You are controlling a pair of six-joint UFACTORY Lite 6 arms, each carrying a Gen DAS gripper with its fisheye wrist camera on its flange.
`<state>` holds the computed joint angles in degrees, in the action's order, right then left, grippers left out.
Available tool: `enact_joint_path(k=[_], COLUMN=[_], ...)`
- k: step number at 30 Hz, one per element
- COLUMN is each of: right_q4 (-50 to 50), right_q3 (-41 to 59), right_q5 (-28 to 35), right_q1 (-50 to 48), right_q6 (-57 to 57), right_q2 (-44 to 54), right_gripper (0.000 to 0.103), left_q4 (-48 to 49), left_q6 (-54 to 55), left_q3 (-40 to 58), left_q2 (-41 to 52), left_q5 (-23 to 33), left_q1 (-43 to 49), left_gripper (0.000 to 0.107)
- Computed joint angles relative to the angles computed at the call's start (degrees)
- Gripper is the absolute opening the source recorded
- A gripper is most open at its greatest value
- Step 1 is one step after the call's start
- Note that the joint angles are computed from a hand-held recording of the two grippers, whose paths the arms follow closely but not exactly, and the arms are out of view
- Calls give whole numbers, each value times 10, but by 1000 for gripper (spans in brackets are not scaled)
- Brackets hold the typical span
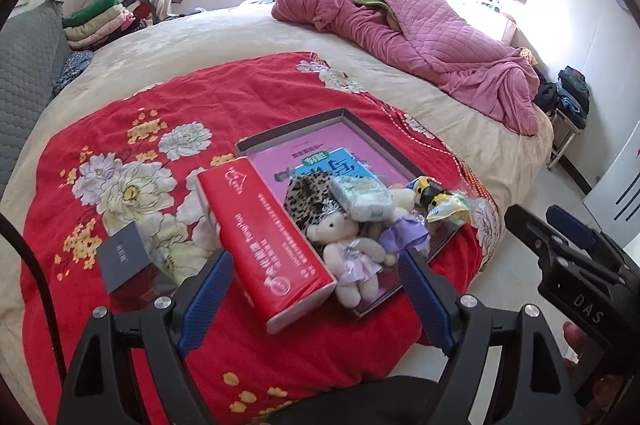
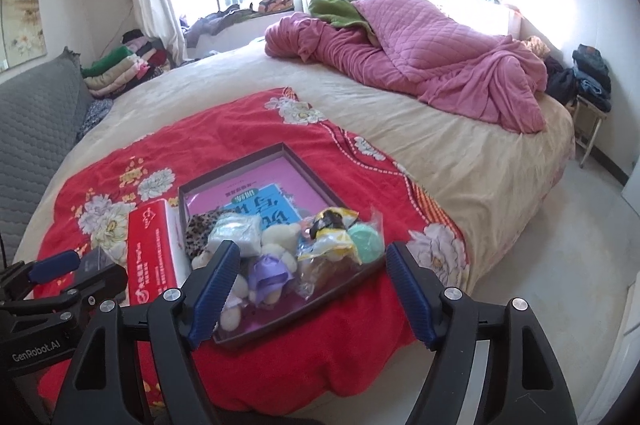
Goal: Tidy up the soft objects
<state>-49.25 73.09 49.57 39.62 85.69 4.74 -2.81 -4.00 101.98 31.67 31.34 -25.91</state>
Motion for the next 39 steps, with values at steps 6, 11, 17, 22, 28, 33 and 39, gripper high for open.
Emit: enact_joint_path(k=[6,11,17,22,28,33,39], right_q4=[-15,-7,-6,-3,0,5,11], right_q3=[1,7,13,2,-4,-9,-19], right_q5=[51,69,109,133,148,147,137], right_q1=[53,95,156,186,218,224,221], right_q6=[26,47,90,110,120,133,143], right_q2=[8,15,31,29,29,28,24], right_gripper=[76,77,77,77,77,77,77], left_q4=[-4,-3,3,16,15,46,61], left_q6=[15,14,7,-12,-26,-56,-71], left_q3=[-93,-162,-232,-287,-349,-375,-382], left_q2=[-60,-97,-139,-179,-224,-243,-244], left_q5=[-29,-49,-69,-80,-90,-96,-97], left_q1=[11,20,35,39,34,17,8], left_gripper=[84,84,84,84,84,84,84])
